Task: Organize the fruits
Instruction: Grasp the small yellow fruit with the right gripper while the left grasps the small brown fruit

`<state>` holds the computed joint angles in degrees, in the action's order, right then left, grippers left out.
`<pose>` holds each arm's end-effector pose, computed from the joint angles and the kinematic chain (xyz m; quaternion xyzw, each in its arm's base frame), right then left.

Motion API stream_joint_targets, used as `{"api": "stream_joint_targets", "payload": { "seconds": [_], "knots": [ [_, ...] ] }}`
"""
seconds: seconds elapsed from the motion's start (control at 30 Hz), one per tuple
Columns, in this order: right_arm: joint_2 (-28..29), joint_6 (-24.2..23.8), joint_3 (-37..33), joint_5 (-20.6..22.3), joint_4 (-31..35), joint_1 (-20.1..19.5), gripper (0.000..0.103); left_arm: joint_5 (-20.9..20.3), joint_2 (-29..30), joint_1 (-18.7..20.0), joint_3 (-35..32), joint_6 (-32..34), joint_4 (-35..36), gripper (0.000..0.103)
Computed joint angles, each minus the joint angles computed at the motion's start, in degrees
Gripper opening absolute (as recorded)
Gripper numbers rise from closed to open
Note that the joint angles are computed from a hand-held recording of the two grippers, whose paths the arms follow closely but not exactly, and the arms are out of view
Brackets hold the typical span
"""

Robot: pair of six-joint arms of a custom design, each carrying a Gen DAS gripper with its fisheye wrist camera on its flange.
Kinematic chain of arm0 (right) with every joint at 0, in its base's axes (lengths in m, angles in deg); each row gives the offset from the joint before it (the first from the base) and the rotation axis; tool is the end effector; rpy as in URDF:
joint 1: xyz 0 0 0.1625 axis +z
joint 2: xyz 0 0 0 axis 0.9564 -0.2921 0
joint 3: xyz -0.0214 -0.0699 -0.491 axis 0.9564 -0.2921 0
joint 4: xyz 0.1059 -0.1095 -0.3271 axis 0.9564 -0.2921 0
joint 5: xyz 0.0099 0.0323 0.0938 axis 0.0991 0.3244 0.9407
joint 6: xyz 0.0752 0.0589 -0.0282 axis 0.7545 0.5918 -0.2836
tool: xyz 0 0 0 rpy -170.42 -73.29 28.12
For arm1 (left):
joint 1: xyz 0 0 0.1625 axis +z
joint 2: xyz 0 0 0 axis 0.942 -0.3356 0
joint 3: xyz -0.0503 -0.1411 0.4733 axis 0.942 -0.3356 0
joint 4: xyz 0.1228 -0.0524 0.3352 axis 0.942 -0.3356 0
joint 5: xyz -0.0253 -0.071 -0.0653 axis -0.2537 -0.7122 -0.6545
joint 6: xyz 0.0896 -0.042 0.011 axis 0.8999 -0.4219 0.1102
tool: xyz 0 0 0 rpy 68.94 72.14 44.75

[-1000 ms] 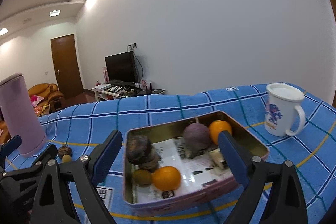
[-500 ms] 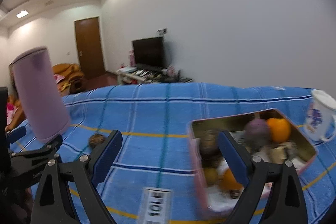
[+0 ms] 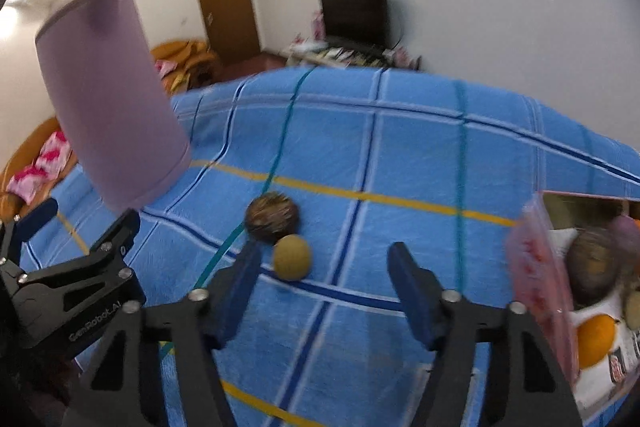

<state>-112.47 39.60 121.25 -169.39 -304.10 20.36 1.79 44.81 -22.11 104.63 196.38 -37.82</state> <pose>0.1290 -0.5777 0.0891 0.2367 -0.8771 0.3094 0.2809 -0.1754 -0.5442 0.0383 0.0697 0.7573 -0.4277 0.4886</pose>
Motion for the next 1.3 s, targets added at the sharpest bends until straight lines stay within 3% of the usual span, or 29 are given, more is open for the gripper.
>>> {"api": "stream_joint_targets", "payload": {
  "seconds": [0.1,0.17,0.23,0.37,0.47,0.63,0.73,0.83,0.93,1.0,1.1,1.3],
  "knots": [
    [0.73,-0.56,-2.01,-1.65,3.5,0.65,0.059,1.38,0.58,0.41,-1.14,-4.84,4.87,0.103],
    [1.05,-0.32,-3.16,-3.03,5.9,0.82,0.047,2.64,0.29,0.6,-1.06,-5.48,5.24,0.103],
    [1.1,0.82,-4.23,-4.24,9.2,0.85,0.04,2.95,0.15,0.65,-0.95,-4.66,4.53,0.103],
    [0.33,1.37,-3.49,-2.19,9.61,0.13,0.026,3.91,-0.64,0.65,0.01,-0.76,0.76,0.103],
    [-0.15,0.49,-1.56,-0.86,6.39,-0.18,0.026,4.6,-1.89,0.29,1.87,4.14,-4.74,0.103],
    [-0.4,-4.65,4.88,2.12,-8.91,-0.61,0.026,9.34,-4.44,-0.18,5.67,11.43,-13.74,0.103],
    [-0.77,-6.32,8.3,3.33,-16.83,-1.4,0.026,13.72,-3.88,0.15,4.65,8.39,-9.32,0.102],
    [-1.48,-5.99,10.16,4.46,-20.29,-2.31,0.026,16.86,-3.46,0.18,3.66,4.72,-6.03,0.098],
    [-2.24,-5.78,11.54,5.59,-22.17,-3.14,0.026,21.07,-2.01,0.46,-0.06,-0.62,1.7,0.09],
    [-3.04,-5.86,12.23,5.97,-22.53,-3.39,0.026,21.71,-0.4,0.19,-3.44,-0.8,5.55,0.089],
    [-3.18,-5.92,12.43,6.32,-22.88,-3.62,0.026,21.19,2.39,-0.07,-8.91,2.81,9.09,0.077],
    [-3.9,-5.07,12.53,6.72,-21.93,-4.08,0.026,25.95,6.52,2.1,-18.36,2.84,16.81,0.063]
  ]
}}
